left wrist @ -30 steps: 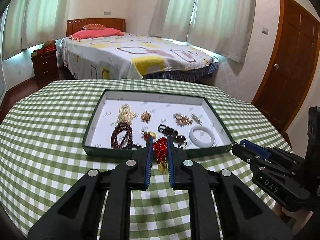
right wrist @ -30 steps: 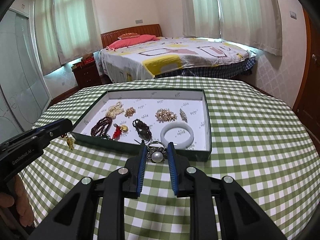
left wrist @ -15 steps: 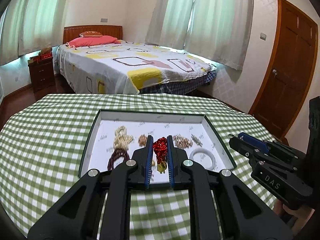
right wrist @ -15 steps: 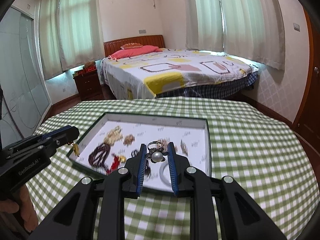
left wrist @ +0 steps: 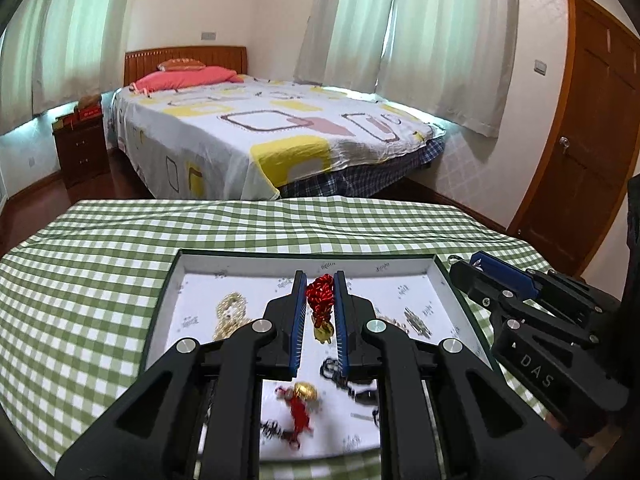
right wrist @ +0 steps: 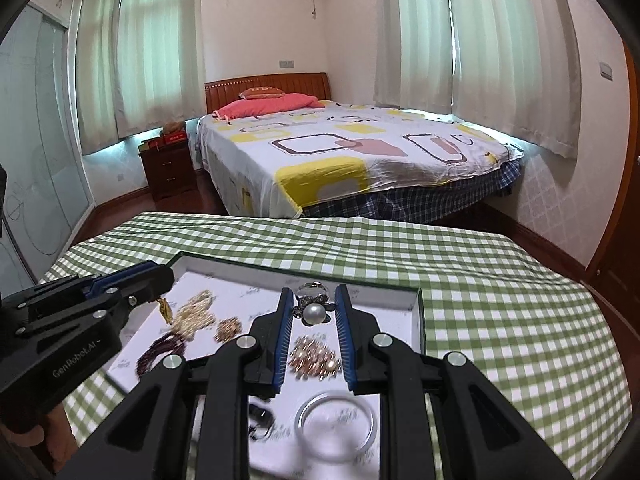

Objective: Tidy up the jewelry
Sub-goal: 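Carry the pearl ring and red tassel charm into the tray with both tools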

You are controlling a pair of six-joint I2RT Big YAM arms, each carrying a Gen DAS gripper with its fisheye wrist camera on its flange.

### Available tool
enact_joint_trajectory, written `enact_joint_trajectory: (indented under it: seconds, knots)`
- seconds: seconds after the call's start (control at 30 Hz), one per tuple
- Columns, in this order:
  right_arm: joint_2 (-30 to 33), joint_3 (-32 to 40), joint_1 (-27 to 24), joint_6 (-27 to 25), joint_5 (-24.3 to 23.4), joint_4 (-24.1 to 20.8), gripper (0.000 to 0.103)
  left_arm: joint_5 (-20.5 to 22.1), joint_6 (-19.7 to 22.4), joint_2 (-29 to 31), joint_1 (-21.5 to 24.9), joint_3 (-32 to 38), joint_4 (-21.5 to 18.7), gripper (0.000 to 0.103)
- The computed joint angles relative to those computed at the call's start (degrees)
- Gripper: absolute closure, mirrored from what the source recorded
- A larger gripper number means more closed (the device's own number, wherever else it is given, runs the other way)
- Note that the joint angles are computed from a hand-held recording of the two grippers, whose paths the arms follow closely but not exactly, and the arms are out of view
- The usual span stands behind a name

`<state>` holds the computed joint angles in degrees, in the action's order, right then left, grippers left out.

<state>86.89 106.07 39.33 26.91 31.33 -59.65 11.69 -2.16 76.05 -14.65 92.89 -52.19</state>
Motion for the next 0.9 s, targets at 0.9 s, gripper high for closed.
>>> enact_joint_trajectory:
  seconds: [0.9]
  knots:
    - [13.0, 11.7, -9.1, 3.7, -16.1, -12.9, 0.081, -2.9, 0.8, 21.9, -2.3, 20.6, -17.9, 0.089]
